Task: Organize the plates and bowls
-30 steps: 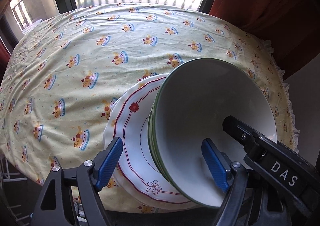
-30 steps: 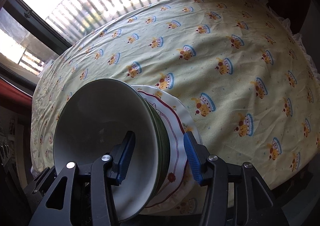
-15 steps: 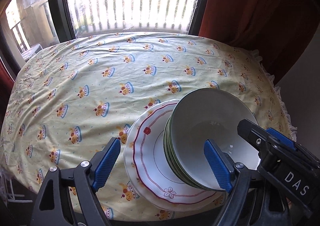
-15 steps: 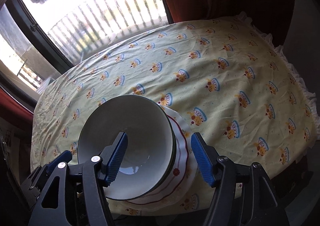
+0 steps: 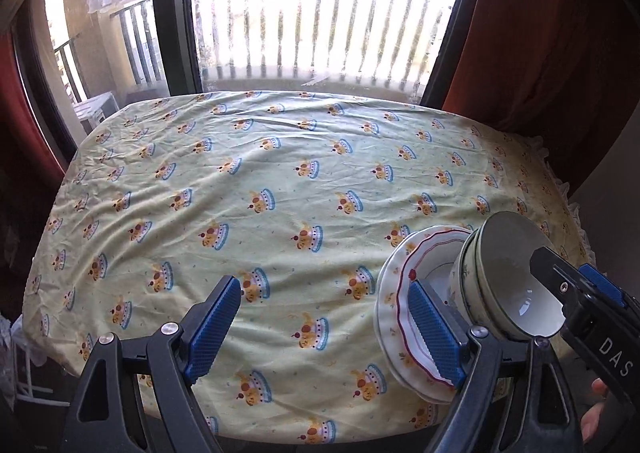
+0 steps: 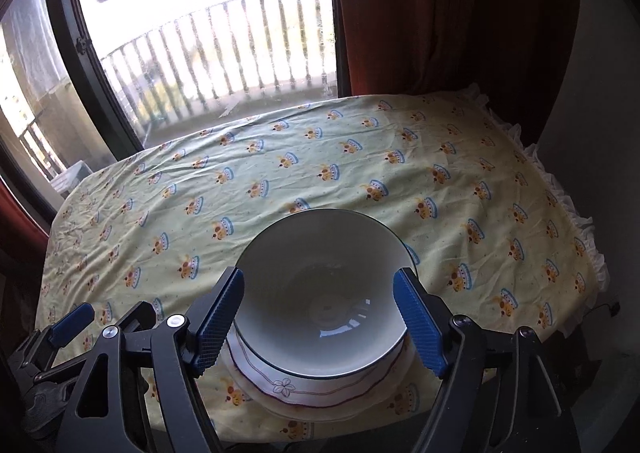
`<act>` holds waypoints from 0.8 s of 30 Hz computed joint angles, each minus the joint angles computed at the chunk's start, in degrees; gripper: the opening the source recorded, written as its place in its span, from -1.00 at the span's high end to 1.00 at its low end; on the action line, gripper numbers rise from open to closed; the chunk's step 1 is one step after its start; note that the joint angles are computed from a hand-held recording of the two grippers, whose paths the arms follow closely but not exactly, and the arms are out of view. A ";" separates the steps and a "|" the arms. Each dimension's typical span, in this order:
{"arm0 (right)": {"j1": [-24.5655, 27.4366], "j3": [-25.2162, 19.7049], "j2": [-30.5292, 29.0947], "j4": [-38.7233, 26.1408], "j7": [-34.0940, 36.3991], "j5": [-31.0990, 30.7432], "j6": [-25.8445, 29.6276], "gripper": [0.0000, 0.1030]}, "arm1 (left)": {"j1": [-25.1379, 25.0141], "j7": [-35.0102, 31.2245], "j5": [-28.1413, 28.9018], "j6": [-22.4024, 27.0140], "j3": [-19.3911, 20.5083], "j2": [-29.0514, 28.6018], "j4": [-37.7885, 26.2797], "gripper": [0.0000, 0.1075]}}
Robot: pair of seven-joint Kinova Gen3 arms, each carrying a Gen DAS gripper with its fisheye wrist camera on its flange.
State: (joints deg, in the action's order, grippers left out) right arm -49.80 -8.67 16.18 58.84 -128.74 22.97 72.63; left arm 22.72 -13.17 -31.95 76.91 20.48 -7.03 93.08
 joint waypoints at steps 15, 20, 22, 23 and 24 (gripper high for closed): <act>-14.08 -0.52 4.61 5.55 -13.03 9.11 -7.49 -0.56 | -8.32 -5.89 -2.55 -5.76 -1.13 -17.39 21.89 -0.62; -16.75 -0.51 5.60 5.96 -16.73 9.26 -7.26 -0.56 | -10.49 -9.92 0.21 -7.14 -2.84 -21.84 24.60 -0.65; -17.88 -0.50 6.11 5.47 -17.20 9.68 -6.53 -0.56 | -11.42 -10.96 1.46 -7.70 -2.87 -23.14 25.31 -0.71; -18.49 -0.42 6.27 5.34 -17.47 10.05 -6.22 -0.56 | -11.82 -11.55 2.00 -7.73 -2.37 -23.63 25.52 -0.71; -19.16 -0.30 6.48 5.09 -17.84 10.51 -5.77 -0.58 | -12.21 -12.21 2.39 -7.90 -1.88 -24.09 25.69 -0.73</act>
